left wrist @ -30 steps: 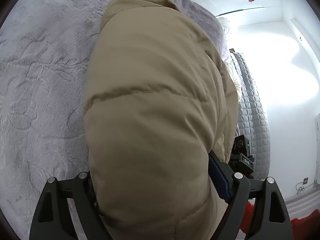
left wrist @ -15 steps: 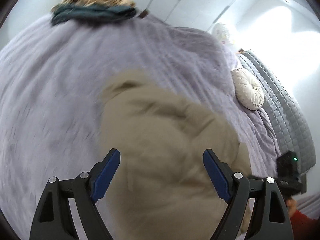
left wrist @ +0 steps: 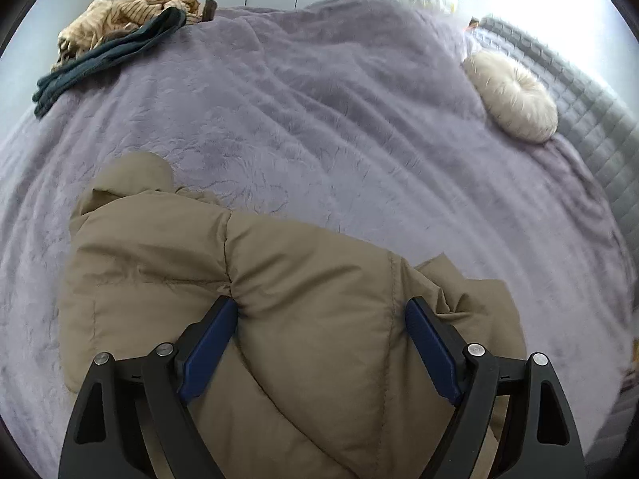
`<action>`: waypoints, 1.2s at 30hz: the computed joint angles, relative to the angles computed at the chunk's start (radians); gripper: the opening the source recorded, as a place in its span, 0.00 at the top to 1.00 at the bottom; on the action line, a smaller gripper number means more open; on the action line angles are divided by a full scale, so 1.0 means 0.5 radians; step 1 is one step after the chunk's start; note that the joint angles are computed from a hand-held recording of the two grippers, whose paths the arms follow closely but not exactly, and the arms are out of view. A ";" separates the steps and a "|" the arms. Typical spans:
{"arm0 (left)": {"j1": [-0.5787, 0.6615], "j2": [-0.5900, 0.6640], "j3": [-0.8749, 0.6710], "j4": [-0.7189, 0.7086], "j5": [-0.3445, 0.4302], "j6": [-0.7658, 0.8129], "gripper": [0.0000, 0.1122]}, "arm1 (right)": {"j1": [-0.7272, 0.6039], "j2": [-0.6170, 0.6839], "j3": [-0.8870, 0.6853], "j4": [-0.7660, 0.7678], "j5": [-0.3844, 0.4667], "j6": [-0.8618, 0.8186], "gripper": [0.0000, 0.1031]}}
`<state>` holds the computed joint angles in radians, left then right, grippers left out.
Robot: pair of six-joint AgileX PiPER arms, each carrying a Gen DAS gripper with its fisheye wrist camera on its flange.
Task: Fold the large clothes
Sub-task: 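Press the folded bundle flat and open both tools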
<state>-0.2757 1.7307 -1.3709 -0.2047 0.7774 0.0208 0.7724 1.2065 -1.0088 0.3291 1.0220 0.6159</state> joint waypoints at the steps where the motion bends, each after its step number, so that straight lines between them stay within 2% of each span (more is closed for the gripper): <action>1: -0.026 0.004 0.011 0.031 -0.018 -0.030 0.23 | -0.003 0.013 0.042 0.004 -0.017 0.015 0.73; 6: -0.141 -0.015 0.095 0.230 -0.102 -0.199 0.23 | -0.211 -0.035 0.365 0.307 -0.171 -0.255 0.78; 10: -0.202 -0.039 0.103 0.365 -0.076 -0.285 0.23 | -0.308 -0.023 0.435 0.464 -0.206 -0.311 0.78; 17: -0.191 -0.237 0.086 0.420 0.212 -0.316 0.23 | -0.270 -0.042 0.412 0.422 -0.176 -0.185 0.78; 22: -0.159 -0.450 0.190 0.397 0.386 -0.344 0.23 | -0.368 0.031 0.404 0.466 -0.172 -0.279 0.75; 28: -0.074 -0.681 0.333 0.333 0.588 -0.351 0.23 | -0.228 0.055 0.272 0.276 -0.134 -0.090 0.74; 36: 0.061 -0.910 0.465 0.210 0.831 -0.302 0.23 | -0.091 -0.001 0.145 0.136 0.020 0.161 0.74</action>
